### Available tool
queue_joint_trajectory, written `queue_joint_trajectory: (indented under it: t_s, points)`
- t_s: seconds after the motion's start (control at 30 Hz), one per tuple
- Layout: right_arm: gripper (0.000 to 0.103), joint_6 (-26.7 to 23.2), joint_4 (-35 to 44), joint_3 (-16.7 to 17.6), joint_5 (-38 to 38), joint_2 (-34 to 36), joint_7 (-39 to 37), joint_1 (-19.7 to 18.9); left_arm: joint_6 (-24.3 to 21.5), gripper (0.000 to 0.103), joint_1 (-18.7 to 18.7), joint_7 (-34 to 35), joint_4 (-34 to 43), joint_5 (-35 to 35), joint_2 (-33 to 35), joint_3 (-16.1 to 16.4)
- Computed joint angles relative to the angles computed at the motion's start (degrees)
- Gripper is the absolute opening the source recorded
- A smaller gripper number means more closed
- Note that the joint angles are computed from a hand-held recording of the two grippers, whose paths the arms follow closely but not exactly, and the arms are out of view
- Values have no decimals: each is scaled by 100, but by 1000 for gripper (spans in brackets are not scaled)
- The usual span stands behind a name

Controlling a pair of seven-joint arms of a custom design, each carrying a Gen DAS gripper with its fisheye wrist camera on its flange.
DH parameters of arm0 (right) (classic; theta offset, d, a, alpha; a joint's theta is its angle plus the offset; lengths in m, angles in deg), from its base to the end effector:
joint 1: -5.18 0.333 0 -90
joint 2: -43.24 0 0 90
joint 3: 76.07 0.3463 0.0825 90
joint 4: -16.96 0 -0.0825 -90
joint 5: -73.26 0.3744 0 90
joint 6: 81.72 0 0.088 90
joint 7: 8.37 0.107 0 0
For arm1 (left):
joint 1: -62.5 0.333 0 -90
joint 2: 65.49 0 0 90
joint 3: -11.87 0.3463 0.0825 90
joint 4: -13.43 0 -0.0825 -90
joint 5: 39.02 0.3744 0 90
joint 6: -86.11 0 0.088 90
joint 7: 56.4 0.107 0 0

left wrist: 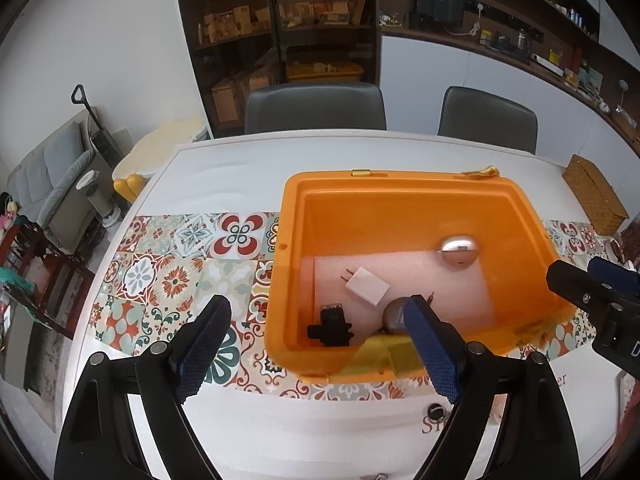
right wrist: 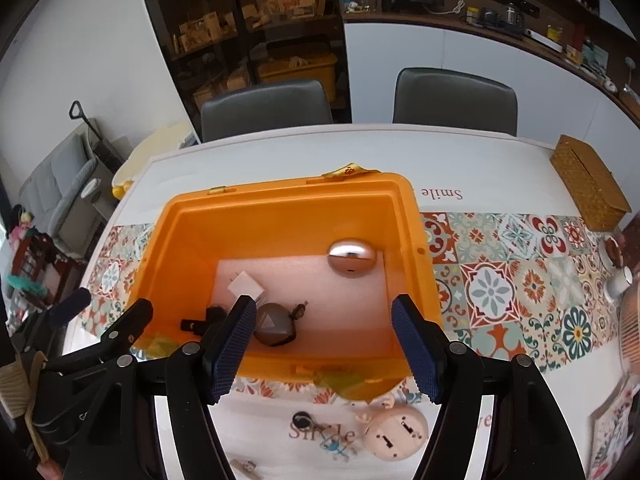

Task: Organize rigid objects
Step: 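Move both tools back toward the remaining items on the table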

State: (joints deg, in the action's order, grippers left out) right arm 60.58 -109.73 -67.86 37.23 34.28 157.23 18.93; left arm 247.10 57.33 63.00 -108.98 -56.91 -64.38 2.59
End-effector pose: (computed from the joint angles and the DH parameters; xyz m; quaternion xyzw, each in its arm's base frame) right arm 0.4818 0.2005 0.5244 -0.4796 0.8180 -0.2335 0.2150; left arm 0.5660 -0.1299 0.5064 -0.4801 0.8121 -0.2699 0.1927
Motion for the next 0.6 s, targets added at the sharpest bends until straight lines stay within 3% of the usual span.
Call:
queue_joint_trajectory:
  t_s: [0.2,0.6]
  points:
    - [70,-134,-206,210,-296,-272,525,44,14,89,-26,727,-356,-711,-335,87]
    - [70,-287,-611,487,-326,-611,1078,214,-23,89,-215,1504,-1002,-1294,-855,404]
